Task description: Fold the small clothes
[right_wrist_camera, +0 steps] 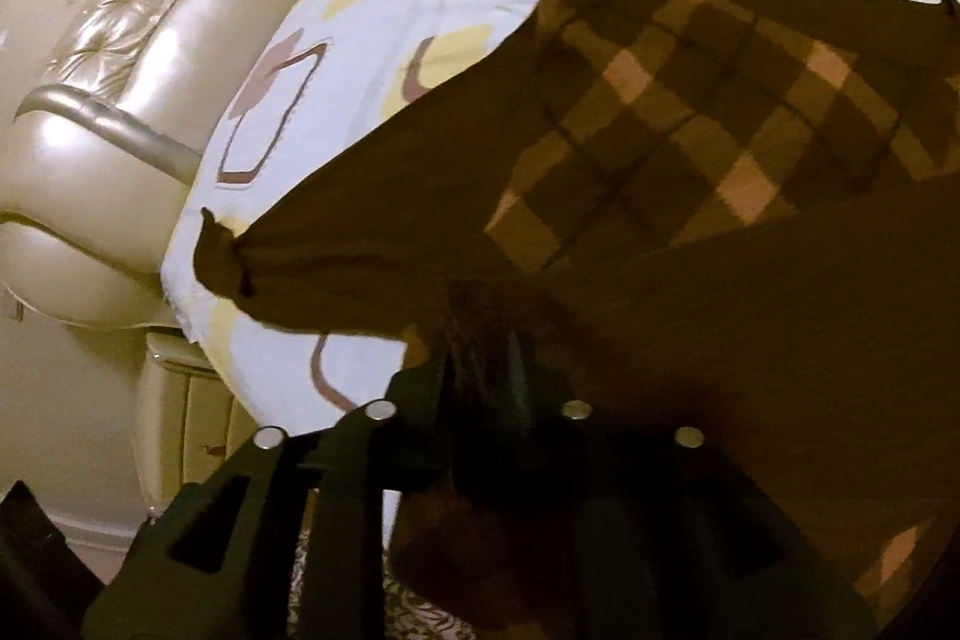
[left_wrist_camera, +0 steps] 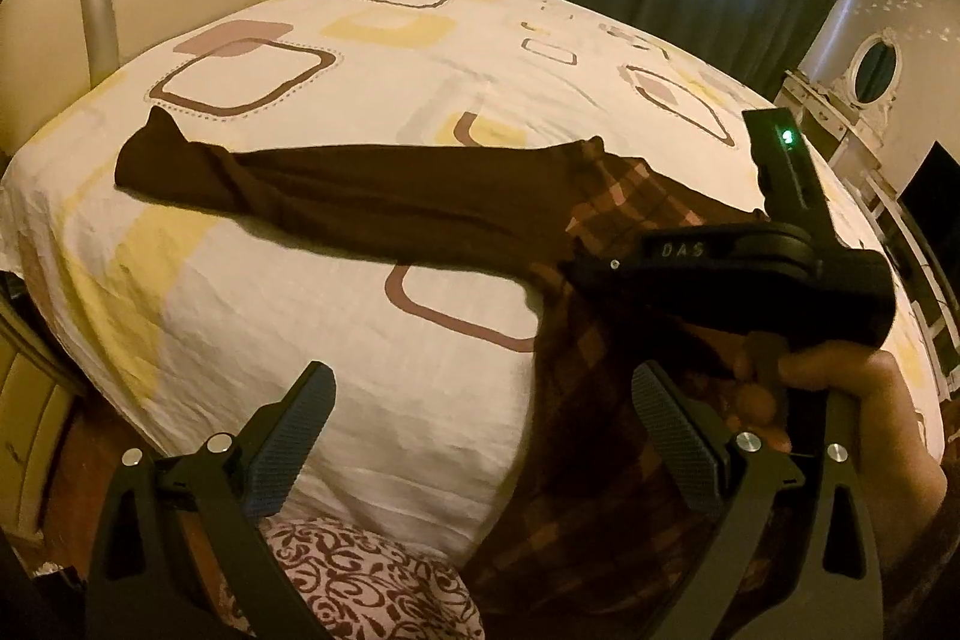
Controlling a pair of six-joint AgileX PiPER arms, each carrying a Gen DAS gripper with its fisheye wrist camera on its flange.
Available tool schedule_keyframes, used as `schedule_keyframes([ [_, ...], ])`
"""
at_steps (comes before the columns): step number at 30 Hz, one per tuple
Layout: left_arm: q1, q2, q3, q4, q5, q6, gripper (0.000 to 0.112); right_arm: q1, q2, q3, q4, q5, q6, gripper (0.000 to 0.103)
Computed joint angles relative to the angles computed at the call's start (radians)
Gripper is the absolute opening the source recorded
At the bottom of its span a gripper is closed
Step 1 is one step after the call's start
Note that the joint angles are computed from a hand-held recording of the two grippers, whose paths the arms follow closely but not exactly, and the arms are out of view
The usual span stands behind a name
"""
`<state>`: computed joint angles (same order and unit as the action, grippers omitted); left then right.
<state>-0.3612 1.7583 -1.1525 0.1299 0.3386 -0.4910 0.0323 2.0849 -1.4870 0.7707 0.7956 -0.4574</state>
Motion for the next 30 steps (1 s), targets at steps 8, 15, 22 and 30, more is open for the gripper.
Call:
schedule_keyframes([
  [8, -0.005, 0.005, 0.005, 0.010, -0.002, -0.001, 0.099, -0.082, 0.012, 0.045, 0.265, 0.186, -0.213, 0.034],
  [15, -0.048, 0.061, -0.073, 0.035, 0.015, -0.002, 0.099, -0.434, -0.177, 0.227, 0.363, 0.258, -0.412, 0.036],
  [22, -0.115, 0.214, -0.320, -0.018, 0.081, 0.044, 0.099, -0.873, -0.163, 0.208, 0.271, 0.134, -0.382, 0.036],
  [30, -0.165, 0.440, -0.607, 0.105, 0.234, -0.015, 0.099, -0.971, 0.012, 0.126, 0.317, 0.232, -0.411, 0.036],
])
